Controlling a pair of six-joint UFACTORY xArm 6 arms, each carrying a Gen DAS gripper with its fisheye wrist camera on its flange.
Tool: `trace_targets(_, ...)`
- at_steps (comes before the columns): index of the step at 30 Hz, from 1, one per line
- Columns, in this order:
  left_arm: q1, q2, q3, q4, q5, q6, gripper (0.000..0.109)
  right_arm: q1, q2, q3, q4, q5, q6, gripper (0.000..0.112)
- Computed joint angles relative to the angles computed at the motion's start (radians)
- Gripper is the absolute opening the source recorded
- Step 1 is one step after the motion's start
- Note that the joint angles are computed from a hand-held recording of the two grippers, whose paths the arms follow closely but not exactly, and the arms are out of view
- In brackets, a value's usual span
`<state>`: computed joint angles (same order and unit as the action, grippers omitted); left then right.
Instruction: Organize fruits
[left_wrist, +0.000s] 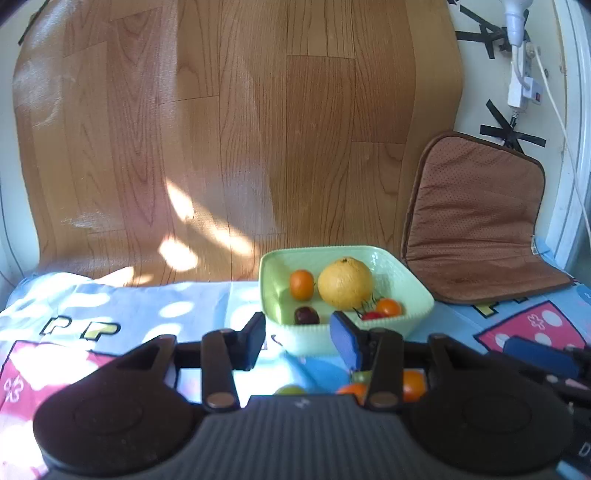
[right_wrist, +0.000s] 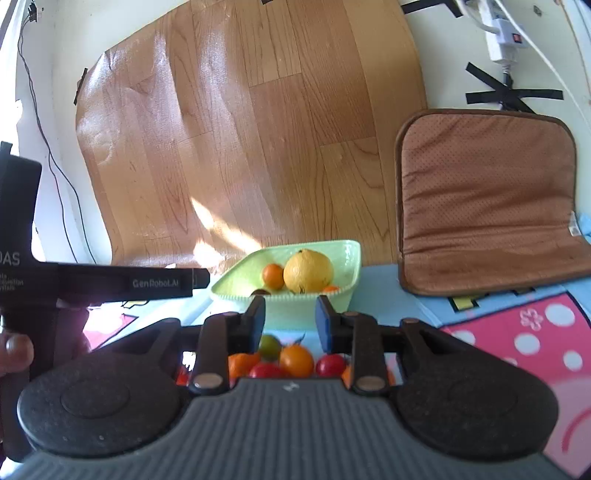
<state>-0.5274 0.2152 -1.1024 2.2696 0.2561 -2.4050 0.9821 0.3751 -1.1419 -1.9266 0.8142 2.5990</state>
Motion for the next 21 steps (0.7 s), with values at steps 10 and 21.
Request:
trace_targets(10,-0.104,-0.193,0.385,0.021,0.173,-0.176,0.04,0.141,-0.007,0.105,0.166,0.041,0.016,0.032)
trace_targets(21,-0.143,-0.227,0.464,0.048,0.272,-0.241,0.04,0.147,-0.013,0.141,0.149,0.056,0.119,0.032)
